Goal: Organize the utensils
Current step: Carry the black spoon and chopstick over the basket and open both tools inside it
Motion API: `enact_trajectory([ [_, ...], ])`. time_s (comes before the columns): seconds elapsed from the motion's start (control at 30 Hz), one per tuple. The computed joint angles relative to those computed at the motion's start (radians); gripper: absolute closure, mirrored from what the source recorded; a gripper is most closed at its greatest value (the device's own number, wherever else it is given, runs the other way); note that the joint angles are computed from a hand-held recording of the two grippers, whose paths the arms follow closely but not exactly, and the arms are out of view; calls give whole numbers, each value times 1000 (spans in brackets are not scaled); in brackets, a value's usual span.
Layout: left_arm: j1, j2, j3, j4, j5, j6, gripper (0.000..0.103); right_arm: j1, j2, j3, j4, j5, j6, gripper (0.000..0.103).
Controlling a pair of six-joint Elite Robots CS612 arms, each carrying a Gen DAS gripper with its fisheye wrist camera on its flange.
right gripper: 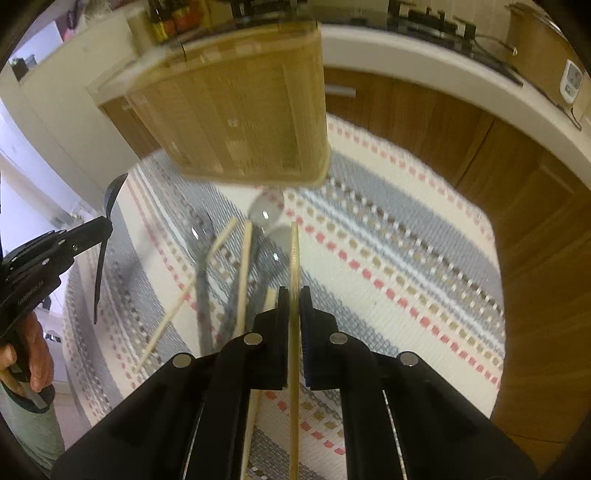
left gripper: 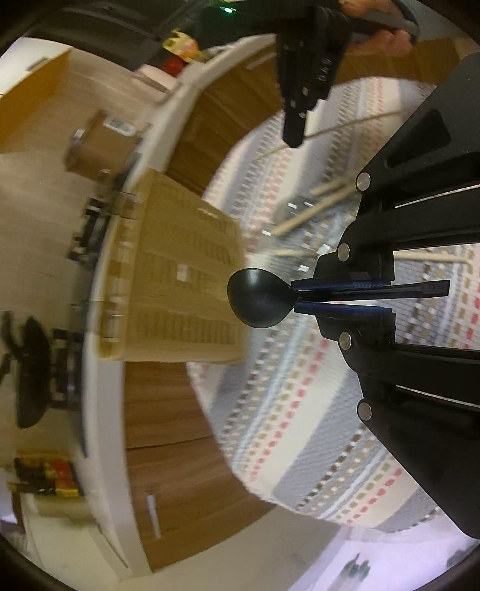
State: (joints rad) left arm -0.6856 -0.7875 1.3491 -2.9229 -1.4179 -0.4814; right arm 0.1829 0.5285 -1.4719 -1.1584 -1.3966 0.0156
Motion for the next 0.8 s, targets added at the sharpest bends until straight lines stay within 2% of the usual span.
enact_trajectory([
  [0.23, -4, -12, 1, -189, 68, -13, 98, -4, -12, -15, -120, 42, 18, 99],
  [0.37, -10, -5, -35, -292, 121, 19, 98, -4, -32, 10, -238, 59, 41, 99],
  [0.5, -20, 24, -105, -362, 193, 64, 98, -14, -48, 34, -344, 85, 71, 99],
  [0.57, -22, 46, -144, -381, 223, 89, 98, -13, -56, 55, -409, 68, 81, 99],
  [0.67, -15, 75, -193, -393, 229, 98, 98, -5, -80, 105, -471, 16, 94, 99],
  [0.8, -1, 121, -260, -403, 247, 104, 98, -12, -112, 174, -554, 26, 152, 99],
])
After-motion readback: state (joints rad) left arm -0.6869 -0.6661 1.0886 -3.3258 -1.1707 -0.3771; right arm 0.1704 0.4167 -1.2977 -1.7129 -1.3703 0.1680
